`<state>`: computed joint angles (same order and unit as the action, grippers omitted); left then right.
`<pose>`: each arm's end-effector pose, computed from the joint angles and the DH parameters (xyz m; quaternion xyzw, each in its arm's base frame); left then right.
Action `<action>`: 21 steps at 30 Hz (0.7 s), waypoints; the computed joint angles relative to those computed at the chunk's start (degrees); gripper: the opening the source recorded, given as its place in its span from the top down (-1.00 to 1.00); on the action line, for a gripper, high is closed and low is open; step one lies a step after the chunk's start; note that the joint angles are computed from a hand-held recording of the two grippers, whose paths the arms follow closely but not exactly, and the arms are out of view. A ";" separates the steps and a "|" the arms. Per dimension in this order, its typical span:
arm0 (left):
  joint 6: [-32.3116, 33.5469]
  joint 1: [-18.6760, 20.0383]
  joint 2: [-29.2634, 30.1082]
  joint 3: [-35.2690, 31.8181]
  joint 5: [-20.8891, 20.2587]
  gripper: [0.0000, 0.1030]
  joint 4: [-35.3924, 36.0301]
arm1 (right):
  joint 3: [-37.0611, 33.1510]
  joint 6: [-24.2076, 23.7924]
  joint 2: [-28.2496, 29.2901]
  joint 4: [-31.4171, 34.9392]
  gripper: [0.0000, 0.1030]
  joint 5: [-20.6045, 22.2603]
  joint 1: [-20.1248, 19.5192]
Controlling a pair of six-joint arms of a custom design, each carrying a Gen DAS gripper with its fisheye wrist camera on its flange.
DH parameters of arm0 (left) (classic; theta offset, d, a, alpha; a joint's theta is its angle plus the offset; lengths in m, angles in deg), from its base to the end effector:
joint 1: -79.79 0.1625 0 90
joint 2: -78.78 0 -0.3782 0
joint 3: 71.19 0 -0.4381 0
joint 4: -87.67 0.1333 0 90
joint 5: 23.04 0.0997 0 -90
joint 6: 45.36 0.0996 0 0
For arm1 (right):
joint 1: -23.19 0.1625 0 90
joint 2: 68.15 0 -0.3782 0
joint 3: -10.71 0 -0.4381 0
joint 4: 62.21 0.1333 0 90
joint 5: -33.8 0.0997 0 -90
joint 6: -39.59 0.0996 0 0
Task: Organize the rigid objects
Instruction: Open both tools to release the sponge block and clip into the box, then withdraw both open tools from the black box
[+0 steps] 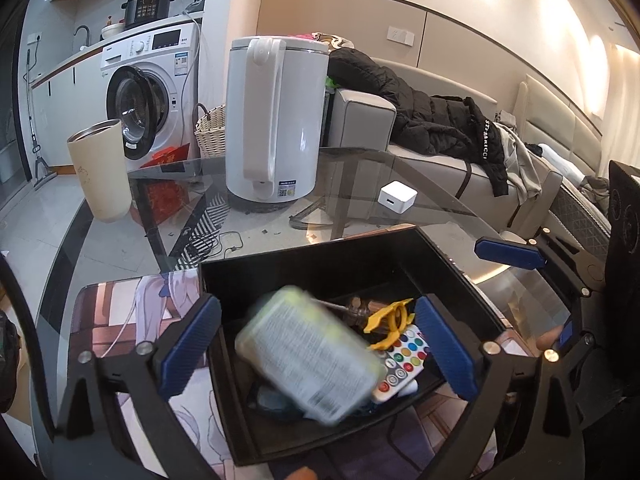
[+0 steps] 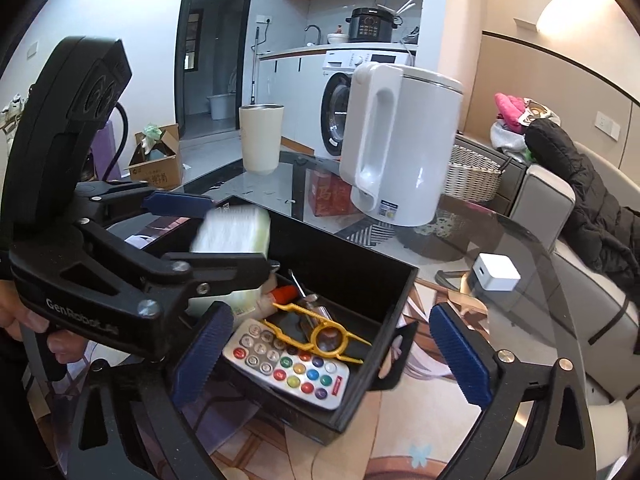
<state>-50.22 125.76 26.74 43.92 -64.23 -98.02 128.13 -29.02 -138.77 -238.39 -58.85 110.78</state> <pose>-0.2328 -0.5405 0.0686 0.1836 0.8623 -0.3969 0.2552 0.1048 -0.5705 0.1863 0.5075 -0.7928 0.2615 0.2134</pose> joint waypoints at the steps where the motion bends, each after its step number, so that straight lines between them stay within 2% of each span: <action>1: -0.30 -0.34 -0.18 0.45 0.08 -1.00 -0.43 | 0.36 0.01 -0.47 0.05 -0.97 0.18 -0.17; 8: -0.72 -3.05 0.12 2.97 5.14 -1.00 -3.72 | 3.20 -1.18 -3.88 -0.34 -0.98 2.56 -1.70; 21: -1.60 -5.83 -0.76 7.26 9.06 -1.00 -9.20 | 7.06 -0.62 -7.58 -4.63 -0.99 6.36 -3.78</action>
<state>-51.82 119.92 25.98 51.18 -55.17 -107.22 135.19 -29.65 -146.35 -243.02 -52.49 107.00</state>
